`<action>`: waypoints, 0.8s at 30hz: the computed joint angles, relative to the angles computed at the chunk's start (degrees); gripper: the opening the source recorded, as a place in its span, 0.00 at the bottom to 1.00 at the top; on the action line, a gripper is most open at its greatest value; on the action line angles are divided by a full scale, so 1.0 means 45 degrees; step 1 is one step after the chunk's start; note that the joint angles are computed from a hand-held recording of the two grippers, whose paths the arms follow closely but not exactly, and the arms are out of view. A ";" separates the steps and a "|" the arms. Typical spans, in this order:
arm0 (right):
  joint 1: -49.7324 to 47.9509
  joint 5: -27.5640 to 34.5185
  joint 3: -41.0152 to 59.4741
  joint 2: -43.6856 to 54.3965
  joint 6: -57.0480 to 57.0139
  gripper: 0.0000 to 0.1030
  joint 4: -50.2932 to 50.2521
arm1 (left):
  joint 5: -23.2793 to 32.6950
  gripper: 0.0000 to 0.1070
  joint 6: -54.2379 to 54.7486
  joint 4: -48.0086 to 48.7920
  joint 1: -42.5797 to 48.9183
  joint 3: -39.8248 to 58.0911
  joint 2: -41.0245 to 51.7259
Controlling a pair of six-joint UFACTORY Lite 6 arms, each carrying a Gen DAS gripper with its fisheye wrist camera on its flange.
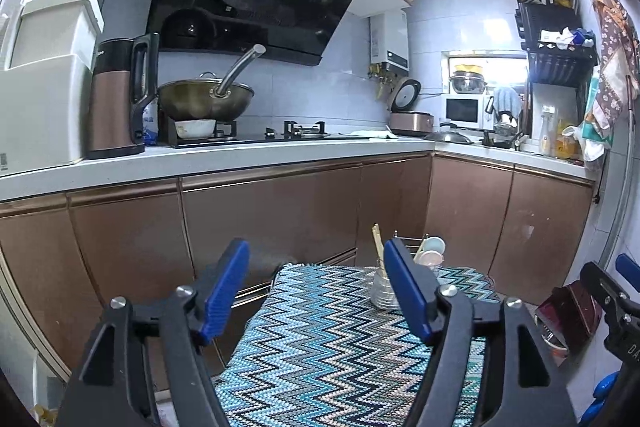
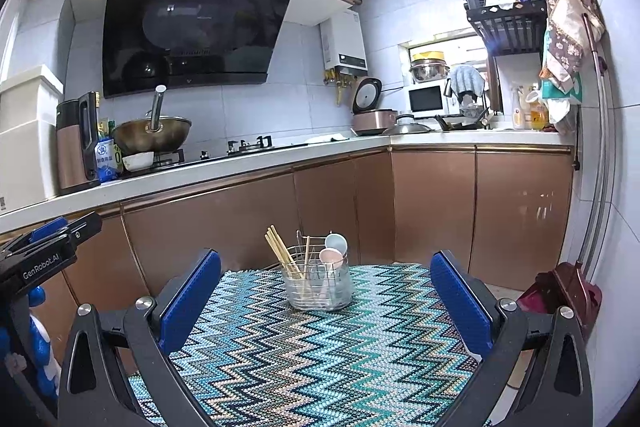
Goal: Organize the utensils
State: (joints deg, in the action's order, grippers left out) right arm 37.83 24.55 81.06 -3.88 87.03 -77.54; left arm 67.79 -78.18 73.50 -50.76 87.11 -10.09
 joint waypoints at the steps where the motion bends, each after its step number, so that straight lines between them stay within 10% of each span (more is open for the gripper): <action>1: -0.0005 0.0013 -0.0032 -0.0015 -0.0018 1.00 0.0025 | 0.0093 0.64 -0.0026 0.0030 -0.0035 -0.0004 0.0023; 24: -0.0223 0.1379 -0.0776 -0.0690 0.0756 1.00 -0.0676 | 0.2279 0.71 -0.1067 0.1213 -0.0339 -0.0380 0.0473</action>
State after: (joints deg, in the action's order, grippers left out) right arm 36.83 30.75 77.57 -6.99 90.44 -80.59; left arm 78.05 -82.98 78.96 -52.29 85.40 -7.96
